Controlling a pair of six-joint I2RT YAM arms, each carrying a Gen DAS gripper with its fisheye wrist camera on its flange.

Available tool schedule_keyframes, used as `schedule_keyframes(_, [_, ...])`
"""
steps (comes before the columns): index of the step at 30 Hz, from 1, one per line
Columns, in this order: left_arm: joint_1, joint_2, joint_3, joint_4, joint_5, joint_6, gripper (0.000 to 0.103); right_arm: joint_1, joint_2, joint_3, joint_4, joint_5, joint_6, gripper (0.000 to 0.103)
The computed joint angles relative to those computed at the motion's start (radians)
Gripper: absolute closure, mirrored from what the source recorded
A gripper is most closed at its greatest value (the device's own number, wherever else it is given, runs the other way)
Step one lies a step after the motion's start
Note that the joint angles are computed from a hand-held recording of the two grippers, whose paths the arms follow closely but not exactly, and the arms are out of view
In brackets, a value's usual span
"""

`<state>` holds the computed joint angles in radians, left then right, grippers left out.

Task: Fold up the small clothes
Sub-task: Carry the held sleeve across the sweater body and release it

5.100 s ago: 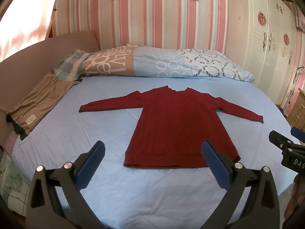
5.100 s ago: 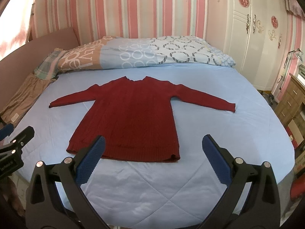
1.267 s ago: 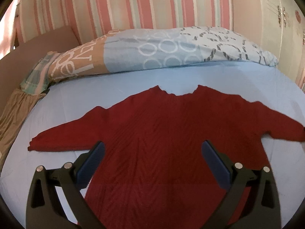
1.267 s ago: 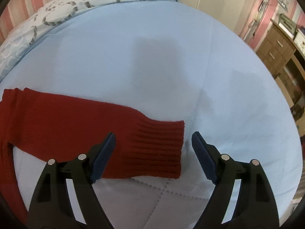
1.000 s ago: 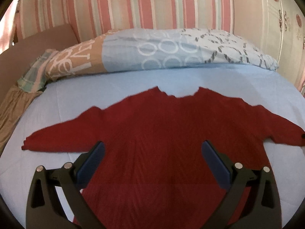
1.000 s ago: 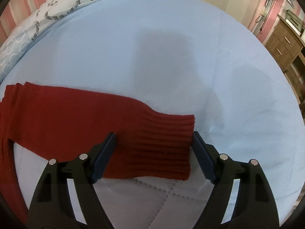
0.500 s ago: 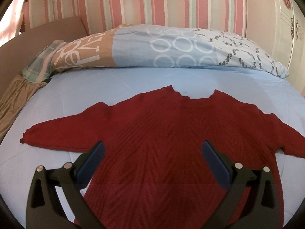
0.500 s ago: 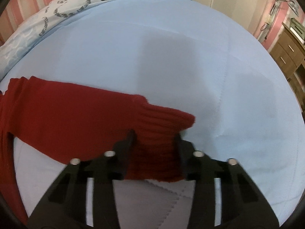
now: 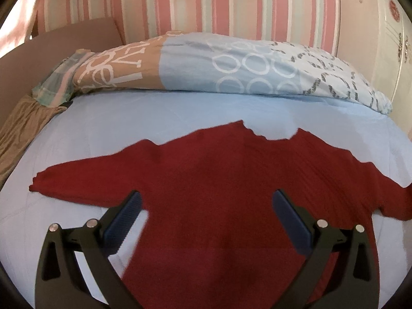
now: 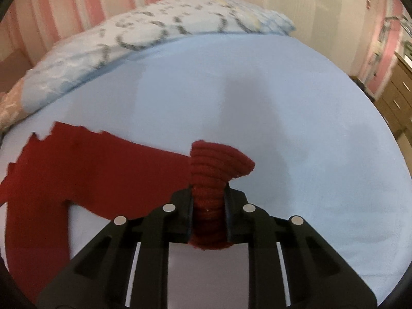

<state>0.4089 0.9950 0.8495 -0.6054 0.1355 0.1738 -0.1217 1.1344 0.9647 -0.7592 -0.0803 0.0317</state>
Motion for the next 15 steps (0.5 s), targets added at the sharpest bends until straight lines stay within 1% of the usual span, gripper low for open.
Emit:
schedule_keyframes(4, [0.145,0.069,0.065,-0.009,0.078,0.071,0.001,0.243,0.011,0.040,0.003,0.090,0.152,0.085])
schedule_keyframes(7, [0.250,0.124,0.113,-0.018,0.137,0.100,0.001,0.418,0.067,0.085,0.019,0.167,0.276,0.085])
schedule_keyframes(9, [0.300,0.150,0.137,-0.018,0.154,0.116,0.001,0.514,0.126,0.123,0.034,0.210,0.341,0.085])
schedule_keyframes(11, [0.354,0.180,0.165,-0.021,0.180,0.130,0.001,0.594,0.218,0.187,0.047,0.234,0.403,0.085])
schedule_keyframes(14, [0.414,0.213,0.197,-0.033,0.216,0.147,0.001,0.698,0.351,0.295,0.061,0.268,0.470,0.085])
schedule_keyframes(15, [0.427,0.216,0.201,-0.032,0.221,0.154,0.001,0.724,0.373,0.315,0.062,0.279,0.484,0.085])
